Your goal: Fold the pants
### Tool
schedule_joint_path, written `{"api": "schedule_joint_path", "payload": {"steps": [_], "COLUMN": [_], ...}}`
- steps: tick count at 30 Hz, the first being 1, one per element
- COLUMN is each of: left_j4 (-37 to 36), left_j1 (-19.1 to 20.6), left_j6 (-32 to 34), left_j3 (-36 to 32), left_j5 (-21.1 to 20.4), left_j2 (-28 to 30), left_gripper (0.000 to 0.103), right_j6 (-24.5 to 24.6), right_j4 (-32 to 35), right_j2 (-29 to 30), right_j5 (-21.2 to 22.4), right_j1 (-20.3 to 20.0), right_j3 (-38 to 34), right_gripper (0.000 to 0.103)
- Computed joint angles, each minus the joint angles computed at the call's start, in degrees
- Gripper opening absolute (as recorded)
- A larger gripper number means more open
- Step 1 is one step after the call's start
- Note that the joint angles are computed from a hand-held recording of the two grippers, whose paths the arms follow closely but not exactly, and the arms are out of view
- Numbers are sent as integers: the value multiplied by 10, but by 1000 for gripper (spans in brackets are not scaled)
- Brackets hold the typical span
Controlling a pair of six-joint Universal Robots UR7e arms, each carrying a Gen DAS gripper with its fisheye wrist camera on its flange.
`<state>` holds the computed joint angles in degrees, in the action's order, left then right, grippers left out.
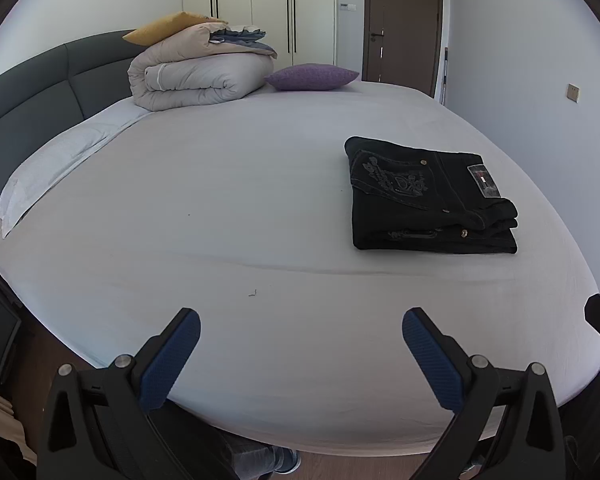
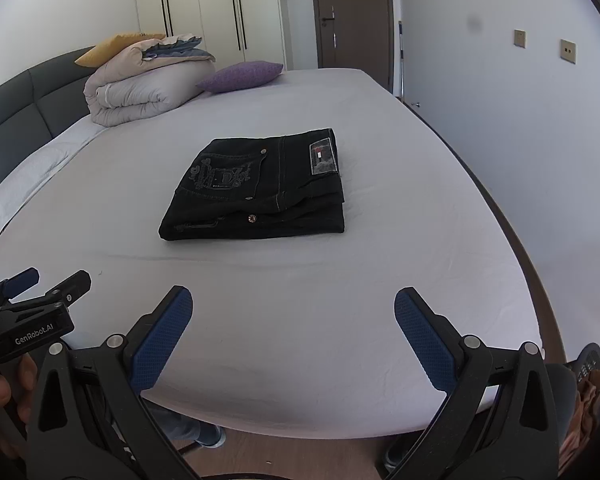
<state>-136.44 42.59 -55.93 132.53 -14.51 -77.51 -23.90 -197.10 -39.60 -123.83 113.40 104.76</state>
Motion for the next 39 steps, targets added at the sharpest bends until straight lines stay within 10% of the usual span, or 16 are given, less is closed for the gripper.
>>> {"api": "schedule_joint_path", "payload": {"steps": [39], "left_j4": [6], "left_j1": [0], "left_j6": [-7], "left_j3": [-2], "left_j5": [-1], "left_j2": [3], "left_gripper": [103], "right_j6": [25], "right_j4": [19], "right_j2": [16], "right_j5": [-9], "right_j1": [0], "right_j3": [-11], "right_gripper": [103]}}
